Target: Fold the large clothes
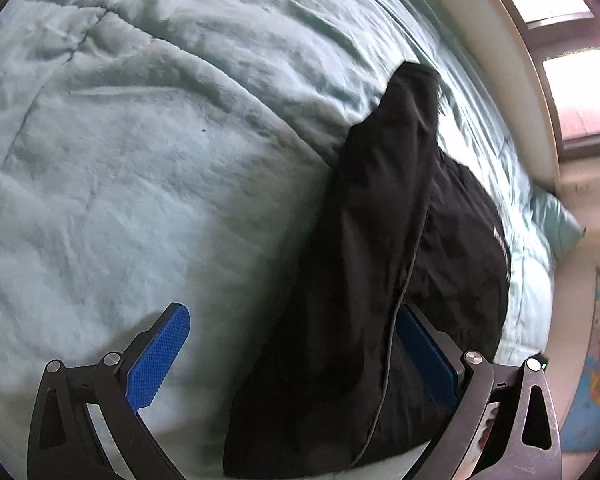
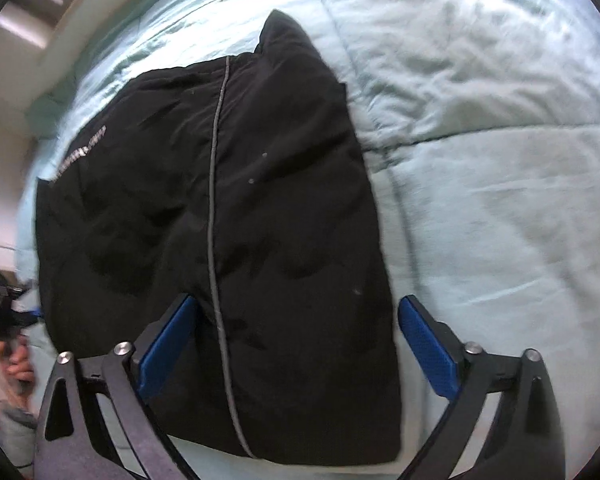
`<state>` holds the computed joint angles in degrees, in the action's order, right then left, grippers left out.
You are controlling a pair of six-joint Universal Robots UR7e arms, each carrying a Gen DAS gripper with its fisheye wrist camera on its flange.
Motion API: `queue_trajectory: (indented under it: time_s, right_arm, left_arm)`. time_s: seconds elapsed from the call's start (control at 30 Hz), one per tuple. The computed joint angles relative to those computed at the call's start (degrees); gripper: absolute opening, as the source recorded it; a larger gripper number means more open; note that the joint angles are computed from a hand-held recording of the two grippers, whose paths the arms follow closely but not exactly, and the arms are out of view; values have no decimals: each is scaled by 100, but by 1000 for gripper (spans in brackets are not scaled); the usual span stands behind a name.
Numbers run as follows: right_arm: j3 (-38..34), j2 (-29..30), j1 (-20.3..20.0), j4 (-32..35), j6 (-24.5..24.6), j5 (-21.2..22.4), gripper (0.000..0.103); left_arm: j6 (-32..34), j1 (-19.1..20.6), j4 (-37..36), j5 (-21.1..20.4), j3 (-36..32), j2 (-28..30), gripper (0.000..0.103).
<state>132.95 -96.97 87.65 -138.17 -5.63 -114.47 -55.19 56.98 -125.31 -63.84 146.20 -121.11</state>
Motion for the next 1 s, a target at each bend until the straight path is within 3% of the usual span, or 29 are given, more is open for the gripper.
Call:
queue_trajectory:
  time_s: [0.1, 0.23, 0.3, 0.4, 0.43, 0.53, 0.63, 0.7, 0.77, 0.87, 1.0]
  right_arm:
    - [-59, 75, -242, 41, -68, 372, 98]
    - [-182, 266, -562, 204, -158, 893, 98]
    - [-227, 390, -690, 218, -200, 1079, 102]
    - [-291, 585, -804, 182, -181, 1237, 103]
    - [-304, 625, -810, 164, -168, 1243, 103]
    - [-269, 594, -724, 57, -195, 1167, 98]
    - [-171, 399, -554, -32, -294, 1083, 82]
    - [-154, 270, -350, -19, -330, 956, 67]
    - [-157, 176, -166, 26, -422, 860, 61]
    - [-270, 285, -226, 170, -445, 893, 62]
    - [-560, 646, -484, 443, -467, 1145, 76]
  left_arm:
    - [396, 360, -1020, -484, 165, 223, 103]
    - [943, 906, -1918, -1325, 125, 1077, 103]
    - [1014, 988, -1908, -1338, 17, 1594, 103]
    - [1058, 738, -2015, -1089, -46, 1995, 100]
    - [1062, 622, -2061, -1015, -36, 2015, 83]
    - [958, 127, -1780, -608, -128, 1997, 47]
    - [791, -471, -1221, -75, -226, 2000, 36]
    - [621, -723, -1006, 84, -260, 1955, 36]
    - [637, -667, -1051, -7, -316, 2030, 37]
    - [890, -86, -1574, -515, -411, 2325, 52]
    - [1332, 758, -2715, -1367, -445, 2841, 66]
